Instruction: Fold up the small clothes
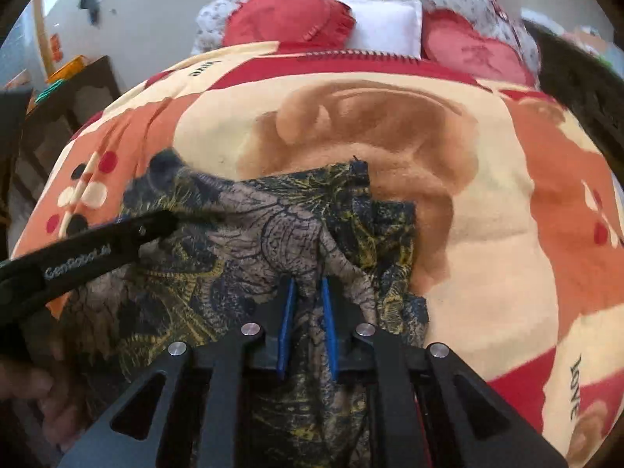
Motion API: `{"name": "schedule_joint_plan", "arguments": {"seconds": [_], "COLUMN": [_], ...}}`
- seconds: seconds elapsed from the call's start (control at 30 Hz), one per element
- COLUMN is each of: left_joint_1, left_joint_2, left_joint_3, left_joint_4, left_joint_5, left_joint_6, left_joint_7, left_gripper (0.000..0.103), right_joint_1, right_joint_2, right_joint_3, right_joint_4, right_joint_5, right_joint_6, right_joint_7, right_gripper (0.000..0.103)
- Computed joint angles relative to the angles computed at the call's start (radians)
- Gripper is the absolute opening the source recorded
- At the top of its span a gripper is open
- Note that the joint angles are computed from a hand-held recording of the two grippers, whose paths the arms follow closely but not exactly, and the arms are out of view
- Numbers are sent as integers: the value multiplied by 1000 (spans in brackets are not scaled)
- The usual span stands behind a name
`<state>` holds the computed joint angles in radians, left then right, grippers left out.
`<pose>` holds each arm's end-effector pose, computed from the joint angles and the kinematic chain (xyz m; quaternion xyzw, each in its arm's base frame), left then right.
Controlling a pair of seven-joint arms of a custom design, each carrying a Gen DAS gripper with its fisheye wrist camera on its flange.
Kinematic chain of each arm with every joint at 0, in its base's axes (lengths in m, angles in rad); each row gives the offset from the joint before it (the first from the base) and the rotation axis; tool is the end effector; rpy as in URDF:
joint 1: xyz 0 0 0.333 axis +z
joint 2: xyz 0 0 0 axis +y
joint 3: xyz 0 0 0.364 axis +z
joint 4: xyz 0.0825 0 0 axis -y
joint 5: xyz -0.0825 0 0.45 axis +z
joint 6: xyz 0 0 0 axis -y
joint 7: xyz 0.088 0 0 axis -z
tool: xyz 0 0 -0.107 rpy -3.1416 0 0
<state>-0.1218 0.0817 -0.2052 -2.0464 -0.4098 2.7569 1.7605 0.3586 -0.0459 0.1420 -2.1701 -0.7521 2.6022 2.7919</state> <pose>0.6403 -0.1966 0.4842 -0.6046 0.7238 -0.3190 0.0940 0.5336 0.3089 0.4745 -0.6113 0.7144 -0.2435 0.2381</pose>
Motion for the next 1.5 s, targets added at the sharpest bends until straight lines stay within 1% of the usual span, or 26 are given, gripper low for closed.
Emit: {"name": "schedule_joint_plan", "arguments": {"seconds": [0.07, 0.13, 0.17, 0.2, 0.23, 0.27, 0.3, 0.33, 0.37, 0.43, 0.5, 0.6, 0.67, 0.73, 0.83, 0.87, 0.97, 1.0, 1.03, 1.13, 1.2, 1.3, 1.33, 1.37, 1.4, 1.5], "left_joint_1": [-6, -3, -4, -6, -8, -12, -21, -28, -37, -44, -50, -44, -52, -73, -74, -78, -104, -114, -127, -138, -142, -170, -166, -166, -164, -160], "left_joint_2": [-8, -47, -63, -109, -170, -216, -285, -331, -393, -496, -571, -674, -730, -770, -807, -811, -804, -800, -794, -774, -769, -733, -730, -747, -755, -754], "left_joint_3": [9, 15, 17, 19, 21, 23, 27, 29, 32, 31, 29, 8, -1, 3, -14, -13, 6, 19, 32, 45, 44, 77, 75, 71, 66, 60], "left_joint_4": [7, -3, -8, -46, -96, -129, -185, -223, -276, -351, -411, -490, -531, -557, -581, -584, -587, -588, -589, -592, -603, -610, -620, -645, -654, -652], "left_joint_5": [65, 87, 90, 92, 126, 150, 162, 177, 192, 236, 259, 316, 350, 364, 400, 408, 406, 397, 382, 356, 347, 286, 276, 271, 271, 268], "left_joint_6": [-30, -69, -74, -59, -39, -34, -17, -3, 8, -38, -60, -99, -125, -156, -174, -172, -196, -204, -213, -251, -266, -332, -326, -281, -269, -277], "left_joint_7": [-42, -53, -57, -53, -71, -85, -80, -87, -90, -112, -156, -214, -240, -251, -283, -288, -287, -281, -276, -268, -264, -238, -237, -230, -228, -231], "left_gripper": [52, 52, 52, 53, 62, 71, 91, 103, 103, 103, 103, 103, 103, 103, 103, 103, 103, 103, 103, 103, 103, 103, 103, 103, 103, 103], "right_joint_1": [2, 4, 4, 3, 1, -1, -5, -1, 3, 26, 42, 85, 110, 128, 140, 142, 153, 154, 145, 131, 129, 133, 135, 136, 138, 139], "right_joint_2": [-5, -22, -37, -73, -116, -161, -189, -236, -274, -373, -440, -504, -536, -549, -568, -567, -542, -537, -546, -548, -561, -565, -563, -561, -559, -559], "right_joint_3": [0, -3, -1, 3, 20, 45, 63, 83, 95, 123, 156, 169, 180, 179, 189, 192, 187, 188, 206, 250, 254, 250, 250, 248, 244, 242], "right_joint_4": [0, -7, -14, -35, -58, -78, -90, -112, -134, -200, -241, -297, -330, -353, -387, -392, -409, -419, -437, -442, -457, -463, -462, -462, -462, -463], "right_joint_5": [12, 65, 87, 94, 69, 40, 33, 42, 60, 124, 181, 291, 359, 408, 455, 467, 503, 504, 478, 419, 406, 396, 393, 390, 387, 383], "right_joint_6": [-6, 5, 7, 12, 4, -30, -56, -97, -114, -144, -195, -225, -253, -261, -265, -271, -297, -285, -256, -255, -233, -222, -225, -224, -222, -218], "right_joint_7": [-16, -66, -82, -85, -70, -54, -50, -47, -51, -58, -63, -95, -104, -126, -134, -135, -159, -161, -146, -113, -76, -63, -66, -68, -74, -75], "right_gripper": [14, 14, 14, 14, 14, 14, 16, 19, 21, 35, 45, 58, 60, 62, 64, 65, 74, 77, 83, 86, 88, 90, 91, 91, 92, 92]}}
